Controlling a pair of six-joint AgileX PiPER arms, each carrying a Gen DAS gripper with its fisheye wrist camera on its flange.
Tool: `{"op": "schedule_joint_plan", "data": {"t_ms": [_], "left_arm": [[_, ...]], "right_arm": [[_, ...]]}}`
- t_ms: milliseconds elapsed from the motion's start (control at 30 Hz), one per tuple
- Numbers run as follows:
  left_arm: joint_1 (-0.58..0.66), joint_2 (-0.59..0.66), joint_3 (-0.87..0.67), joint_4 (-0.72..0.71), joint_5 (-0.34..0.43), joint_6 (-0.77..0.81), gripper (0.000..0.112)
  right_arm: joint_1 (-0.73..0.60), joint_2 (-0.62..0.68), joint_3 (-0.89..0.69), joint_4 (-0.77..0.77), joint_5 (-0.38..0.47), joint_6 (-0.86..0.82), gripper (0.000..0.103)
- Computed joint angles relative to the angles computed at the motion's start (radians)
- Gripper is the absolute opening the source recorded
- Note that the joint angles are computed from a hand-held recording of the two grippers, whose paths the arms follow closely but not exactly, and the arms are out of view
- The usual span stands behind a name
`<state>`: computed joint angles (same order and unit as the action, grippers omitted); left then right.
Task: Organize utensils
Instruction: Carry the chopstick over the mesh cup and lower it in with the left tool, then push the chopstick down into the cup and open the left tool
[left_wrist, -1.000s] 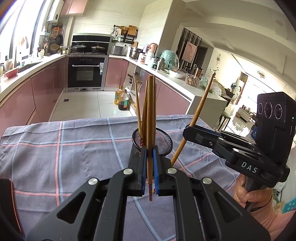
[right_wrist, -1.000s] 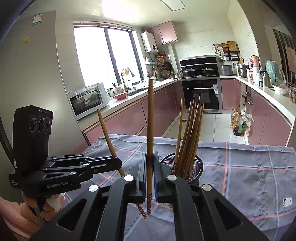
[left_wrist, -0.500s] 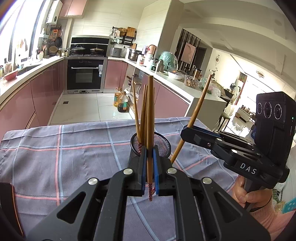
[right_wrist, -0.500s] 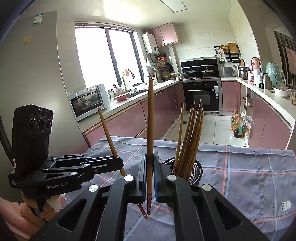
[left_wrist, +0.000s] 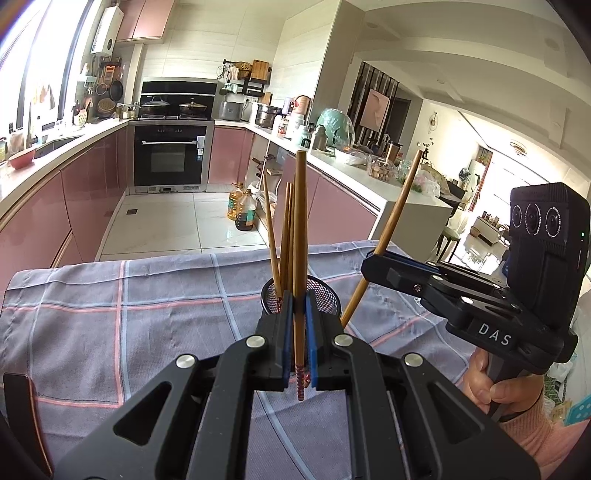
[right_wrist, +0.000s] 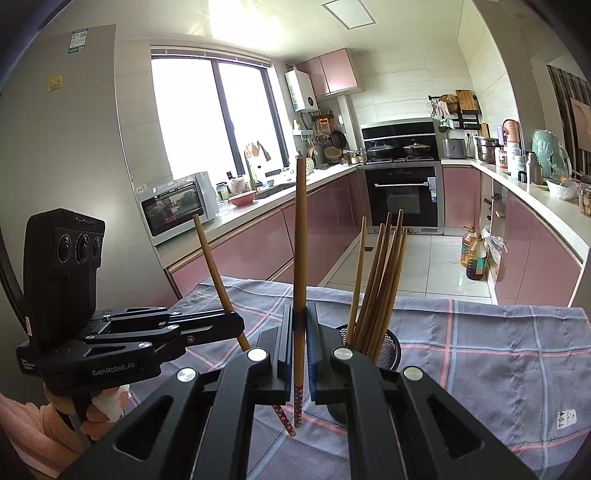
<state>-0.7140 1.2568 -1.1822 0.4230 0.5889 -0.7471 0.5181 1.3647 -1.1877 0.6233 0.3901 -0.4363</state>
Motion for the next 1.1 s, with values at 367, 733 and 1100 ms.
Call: {"op": "schedule_joint_plan", "data": {"t_ms": [367,733,1100], "left_arm": [[-0.023,0.002,-0.039,0.036,0.022,-0.011,0.007],[0.004,0.007,-0.076,0.009,0.017,0.041,0.007],[0.007,0.064,-0.162,0.016,0.018,0.059,0.007]], "right_arm": [[-0.025,0.003,-0.024,0.028,0.009,-0.042,0.006],[-0.039,0.002,-0.040,0.050,0.013,-0.070,0.006],[-0.038,0.013,-0.057,0.052,0.010,-0.076,0.006]]}}
